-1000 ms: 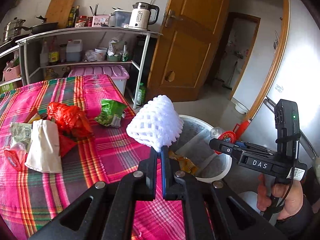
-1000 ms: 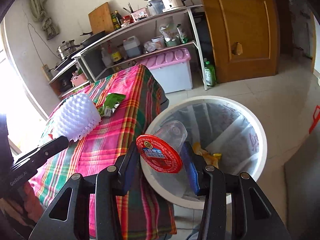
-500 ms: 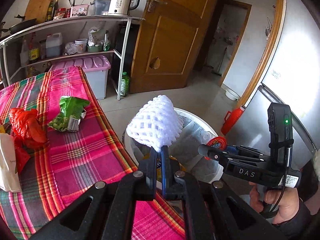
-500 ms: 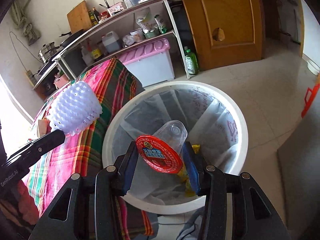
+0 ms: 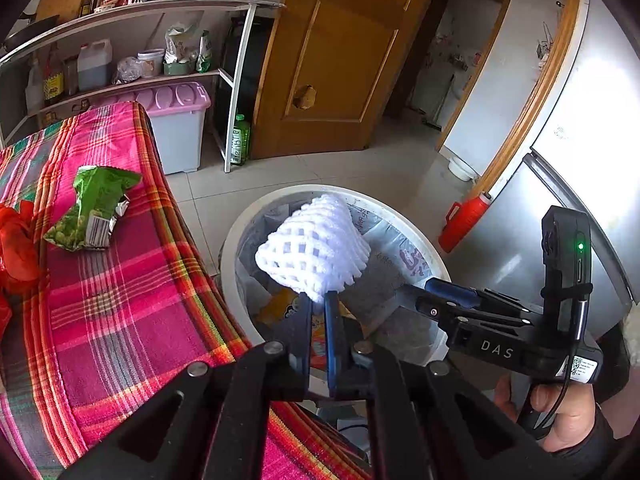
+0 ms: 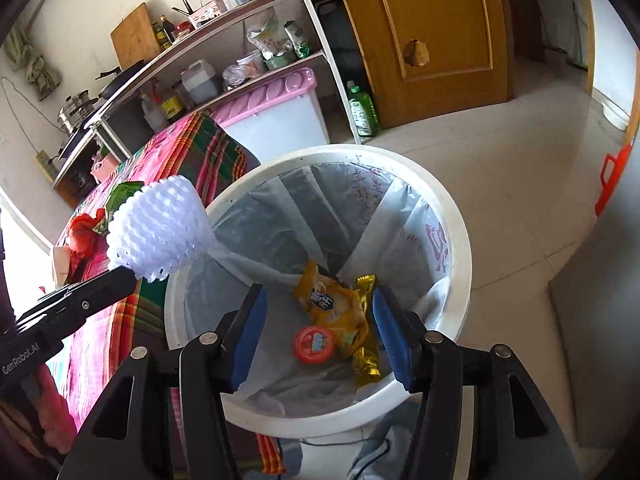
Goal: Collect trash
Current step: 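Carry the foam net and cup over the bin and open both tools, then move both tools back to the table toward the white paper bag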
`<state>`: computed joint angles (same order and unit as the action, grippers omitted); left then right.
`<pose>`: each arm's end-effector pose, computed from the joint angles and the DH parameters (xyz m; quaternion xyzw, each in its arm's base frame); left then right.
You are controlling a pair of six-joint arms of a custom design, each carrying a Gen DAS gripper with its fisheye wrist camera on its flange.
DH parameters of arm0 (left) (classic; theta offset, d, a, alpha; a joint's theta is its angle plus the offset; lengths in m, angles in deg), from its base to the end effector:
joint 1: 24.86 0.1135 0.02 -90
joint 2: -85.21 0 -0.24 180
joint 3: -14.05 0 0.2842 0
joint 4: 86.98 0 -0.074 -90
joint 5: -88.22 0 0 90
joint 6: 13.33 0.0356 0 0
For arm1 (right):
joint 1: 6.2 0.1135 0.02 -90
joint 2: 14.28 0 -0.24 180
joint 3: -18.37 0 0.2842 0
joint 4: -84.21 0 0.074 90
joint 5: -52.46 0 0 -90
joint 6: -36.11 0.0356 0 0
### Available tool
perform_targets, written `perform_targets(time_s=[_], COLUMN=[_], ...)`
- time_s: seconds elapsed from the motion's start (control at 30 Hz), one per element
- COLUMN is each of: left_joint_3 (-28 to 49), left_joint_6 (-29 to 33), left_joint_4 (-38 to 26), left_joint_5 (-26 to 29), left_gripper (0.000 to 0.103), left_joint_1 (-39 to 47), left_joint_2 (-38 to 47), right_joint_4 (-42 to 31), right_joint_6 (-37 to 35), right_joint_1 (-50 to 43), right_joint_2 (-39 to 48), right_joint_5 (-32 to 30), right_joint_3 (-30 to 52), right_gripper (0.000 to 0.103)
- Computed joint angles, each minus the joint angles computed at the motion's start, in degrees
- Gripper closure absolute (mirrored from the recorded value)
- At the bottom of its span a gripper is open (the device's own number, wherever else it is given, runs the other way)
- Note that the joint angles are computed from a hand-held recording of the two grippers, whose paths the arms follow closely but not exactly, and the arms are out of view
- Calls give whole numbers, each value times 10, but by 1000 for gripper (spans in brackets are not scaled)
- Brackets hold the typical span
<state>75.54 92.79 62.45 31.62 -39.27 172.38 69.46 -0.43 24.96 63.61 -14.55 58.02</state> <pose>0.3069 -0.0991 0.1438 0.3218 0.8623 -0.2708 0.2821 0.2272 0.1212 0.0870 0.2418 0.8995 0.0696 0.3572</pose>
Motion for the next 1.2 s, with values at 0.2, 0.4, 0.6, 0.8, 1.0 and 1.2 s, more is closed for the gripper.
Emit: perform_targets(time_s=[0.2,0.4,0.6,0.8,1.0,1.2], left_joint_3=[1,-23,-51,-72,-81,-88], left_joint_6=[-1,-1,11,33,67,92], left_joint_4=[-4,-1,-4,-19,-41,-43], left_joint_5=[8,23,44,70,106,120], left_gripper=[88,88,88,88,88,88], left_joint_1=[9,39,89,155,231,296], left_joint_2=[0,-41,-92,-138,-159,-170], right_joint_4=[-17,-43,-65,-64,-58,-68], right_joint_6=[7,10,5,-7,-25,-41], right_joint_1=[17,49,95,145,184,205], right_joint_2=[-26,-56,-71,-54,-13,54], right_joint_5=[21,52,85,116,134,132], right_joint_3=[-2,6,33,71,119,185], right_gripper=[47,47,47,47,47,47])
